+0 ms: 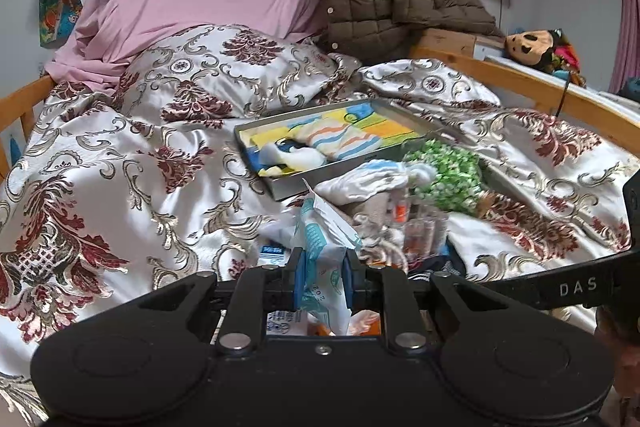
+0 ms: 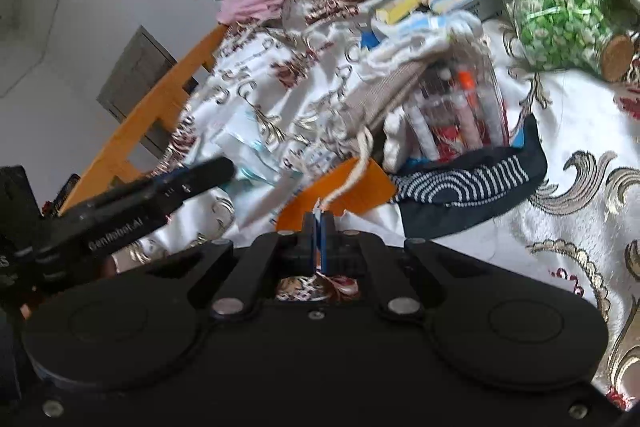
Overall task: Organize soft objects
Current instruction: 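Lift the tissue pack with the left gripper while the right gripper grasps the white sock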
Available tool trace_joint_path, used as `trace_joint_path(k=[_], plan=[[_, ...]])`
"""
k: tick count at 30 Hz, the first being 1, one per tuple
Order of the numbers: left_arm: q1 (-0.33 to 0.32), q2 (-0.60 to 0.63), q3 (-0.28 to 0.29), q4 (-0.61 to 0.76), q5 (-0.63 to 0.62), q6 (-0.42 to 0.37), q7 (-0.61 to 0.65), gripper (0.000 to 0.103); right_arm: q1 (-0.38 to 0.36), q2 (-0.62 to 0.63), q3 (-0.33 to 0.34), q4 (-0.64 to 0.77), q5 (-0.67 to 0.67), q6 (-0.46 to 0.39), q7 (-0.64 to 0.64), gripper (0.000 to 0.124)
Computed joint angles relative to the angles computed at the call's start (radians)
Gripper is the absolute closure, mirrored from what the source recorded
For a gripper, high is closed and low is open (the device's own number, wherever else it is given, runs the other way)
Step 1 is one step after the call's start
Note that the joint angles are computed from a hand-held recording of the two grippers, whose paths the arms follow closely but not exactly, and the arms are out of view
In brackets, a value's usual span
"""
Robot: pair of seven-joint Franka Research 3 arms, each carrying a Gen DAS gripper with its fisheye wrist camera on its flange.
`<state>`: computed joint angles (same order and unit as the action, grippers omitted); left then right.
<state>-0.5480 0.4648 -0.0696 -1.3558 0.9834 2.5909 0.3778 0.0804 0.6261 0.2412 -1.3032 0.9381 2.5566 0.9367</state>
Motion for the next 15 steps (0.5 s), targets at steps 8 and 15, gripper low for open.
trace_joint_path(k=[8,15], plan=[[-0.008,-0.011,0.01,-0.011,0.049,0.061,-0.063,0.083,-0.05,-0.061,0.036,-0.039,0.15,0.008,-0.12,0.124],[-0.003,0.013,0.013,0.048,0.041,0.071,-0.062,0.083,-0.051,-0.085,0.015,0.007,0.21,-0.012,-0.162,0.124]])
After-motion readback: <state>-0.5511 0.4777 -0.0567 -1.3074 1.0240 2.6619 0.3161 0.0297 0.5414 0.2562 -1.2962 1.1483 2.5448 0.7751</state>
